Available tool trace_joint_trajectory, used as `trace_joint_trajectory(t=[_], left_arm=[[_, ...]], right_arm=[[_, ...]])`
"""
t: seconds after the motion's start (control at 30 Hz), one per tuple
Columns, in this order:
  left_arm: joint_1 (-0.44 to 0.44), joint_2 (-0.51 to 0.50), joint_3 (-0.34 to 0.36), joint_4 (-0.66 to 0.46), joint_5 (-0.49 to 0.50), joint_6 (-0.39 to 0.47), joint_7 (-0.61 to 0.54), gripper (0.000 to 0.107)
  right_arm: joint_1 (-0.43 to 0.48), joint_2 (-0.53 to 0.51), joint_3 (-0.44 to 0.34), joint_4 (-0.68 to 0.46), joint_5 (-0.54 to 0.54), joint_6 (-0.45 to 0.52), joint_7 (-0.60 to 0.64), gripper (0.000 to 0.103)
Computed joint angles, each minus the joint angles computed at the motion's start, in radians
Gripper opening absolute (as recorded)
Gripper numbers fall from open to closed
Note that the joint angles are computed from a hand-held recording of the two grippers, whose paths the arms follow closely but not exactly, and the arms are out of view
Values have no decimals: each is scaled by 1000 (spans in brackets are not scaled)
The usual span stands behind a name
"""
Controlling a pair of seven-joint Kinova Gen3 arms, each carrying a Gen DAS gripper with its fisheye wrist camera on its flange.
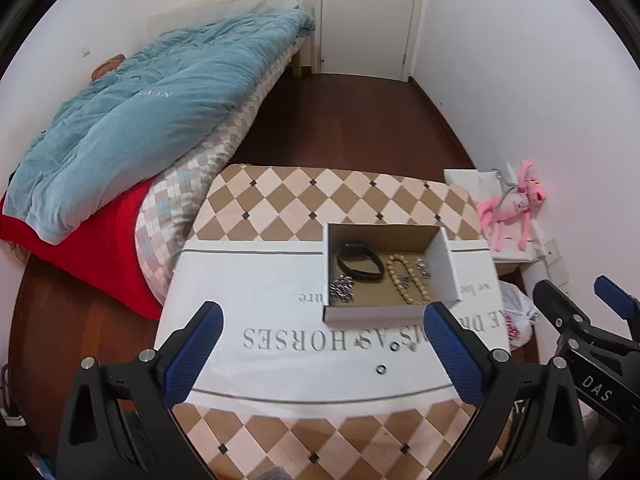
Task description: Organize jewelry
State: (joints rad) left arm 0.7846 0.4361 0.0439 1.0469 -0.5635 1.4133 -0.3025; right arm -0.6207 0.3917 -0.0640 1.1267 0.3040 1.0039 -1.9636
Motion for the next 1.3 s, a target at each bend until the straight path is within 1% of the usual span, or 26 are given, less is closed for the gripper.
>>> trace_joint_trajectory(t=[0.17, 0.3, 0.37, 0.5, 0.57, 0.6, 0.63, 0.7, 0.8, 0.87, 0.9, 1.0, 1.07, 1.1, 1.17, 1.2, 1.23, 1.27, 1.3], left_arm=[[40, 0, -4, -29, -40, 43, 18, 102], [63, 33, -18, -70, -64, 122, 29, 102], [68, 51, -25, -77, -70, 151, 36, 102], [58, 73, -23, -39, -47, 155, 47, 102], [43, 82, -19, 11, -19, 127, 64, 102], [29, 86, -14, 35, 1, 107, 66, 102], [21, 92, -11, 48, 15, 96, 69, 102], [-2, 111, -3, 80, 52, 68, 65, 102], [-35, 141, 0, 124, 100, 20, 58, 102], [-57, 157, 2, 145, 132, -10, 45, 102], [-67, 162, 2, 155, 147, -24, 40, 102], [-87, 169, 2, 185, 181, -69, 26, 102], [-92, 174, 1, 189, 195, -79, 16, 102], [-94, 174, 1, 195, 201, -92, 10, 102], [-94, 179, -1, 196, 208, -99, 2, 102], [-96, 178, -1, 201, 212, -107, -1, 102], [-98, 178, -1, 204, 217, -116, -3, 102], [-98, 178, -2, 205, 221, -122, -5, 102], [-98, 178, -2, 206, 222, -125, -8, 102]], right_arm=[[-1, -48, -7, 39, 5, -18, -18, 103], [21, -70, -22, 61, -23, -33, -9, 103], [35, -63, -30, 60, -42, -23, 10, 103], [84, -25, -46, 76, -131, -12, 59, 103], [99, -8, -50, 113, -162, -39, 75, 101], [104, 5, -52, 129, -175, -50, 86, 93], [108, 23, -54, 133, -189, -51, 96, 79], [136, 67, -70, 140, -248, -55, 132, 68], [156, 119, -86, 174, -309, -114, 178, 67], [143, 156, -81, 176, -317, -132, 188, 61], [142, 175, -83, 174, -326, -140, 197, 56], [117, 218, -70, 160, -325, -152, 192, 49], [103, 244, -64, 150, -318, -162, 193, 45], [93, 256, -59, 143, -312, -162, 190, 41], [69, 256, -47, 157, -284, -193, 191, 37], [47, 257, -32, 159, -260, -200, 186, 32], [44, 261, -36, 156, -252, -201, 187, 18], [23, 261, -22, 160, -229, -204, 181, 14], [7, 261, -14, 161, -209, -204, 177, 14]])
